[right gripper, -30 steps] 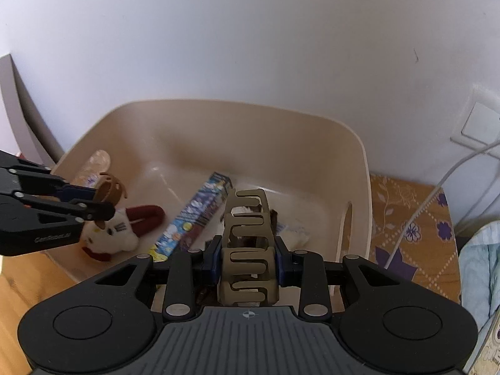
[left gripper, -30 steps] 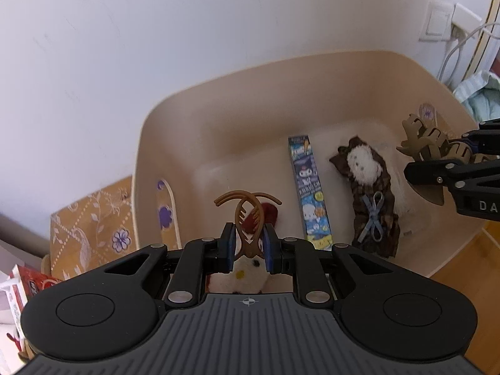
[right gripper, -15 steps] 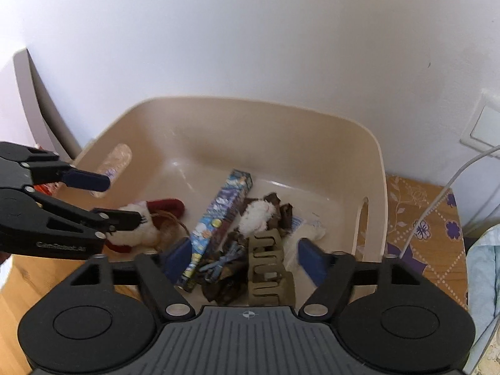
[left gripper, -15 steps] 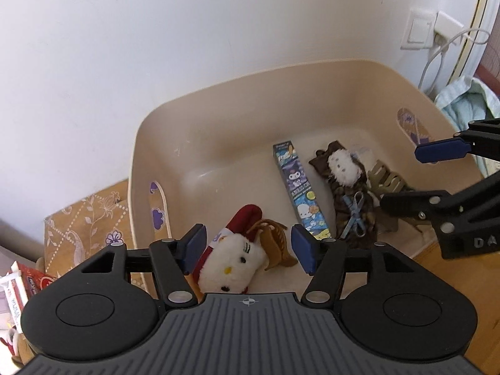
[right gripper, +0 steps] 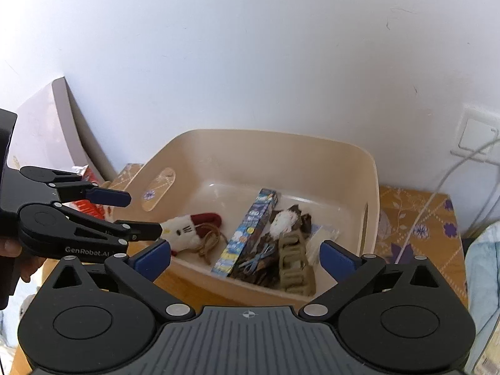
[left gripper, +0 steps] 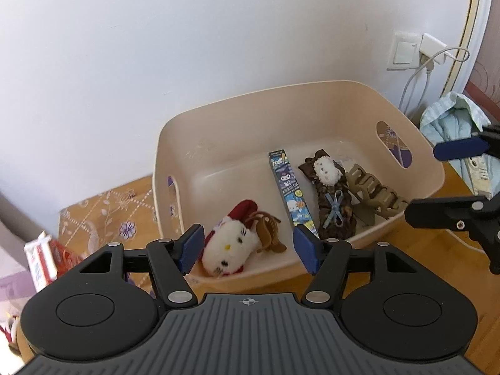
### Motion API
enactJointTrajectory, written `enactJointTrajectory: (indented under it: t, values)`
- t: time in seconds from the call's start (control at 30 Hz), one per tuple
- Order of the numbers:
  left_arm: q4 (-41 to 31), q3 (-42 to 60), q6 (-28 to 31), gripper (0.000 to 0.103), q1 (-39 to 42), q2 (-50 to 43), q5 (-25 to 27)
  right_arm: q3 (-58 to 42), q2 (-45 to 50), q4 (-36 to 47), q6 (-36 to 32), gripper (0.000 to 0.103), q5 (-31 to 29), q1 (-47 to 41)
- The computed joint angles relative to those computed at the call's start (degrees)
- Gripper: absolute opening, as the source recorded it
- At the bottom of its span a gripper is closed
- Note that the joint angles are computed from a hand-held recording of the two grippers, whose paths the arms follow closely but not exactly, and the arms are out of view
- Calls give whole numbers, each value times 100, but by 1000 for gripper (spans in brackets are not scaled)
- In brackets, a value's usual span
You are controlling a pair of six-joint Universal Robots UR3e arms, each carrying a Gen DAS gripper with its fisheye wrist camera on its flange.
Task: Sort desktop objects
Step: 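Move both tools back to the cartoon tissue pack and black box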
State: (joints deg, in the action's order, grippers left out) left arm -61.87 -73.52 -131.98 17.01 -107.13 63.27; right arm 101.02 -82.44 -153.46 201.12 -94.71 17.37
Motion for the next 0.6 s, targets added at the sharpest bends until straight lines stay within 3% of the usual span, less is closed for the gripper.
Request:
enactJointTrajectory:
  t: [0.23, 0.6]
  values:
    - [-295, -834, 481, 66, 477, 882, -251, 481, -271, -148, 205, 103, 51, 212]
    - [-1161, -2043, 1664, 67, 1318, 2049, -237, 882, -249, -119, 627, 103, 4, 1002]
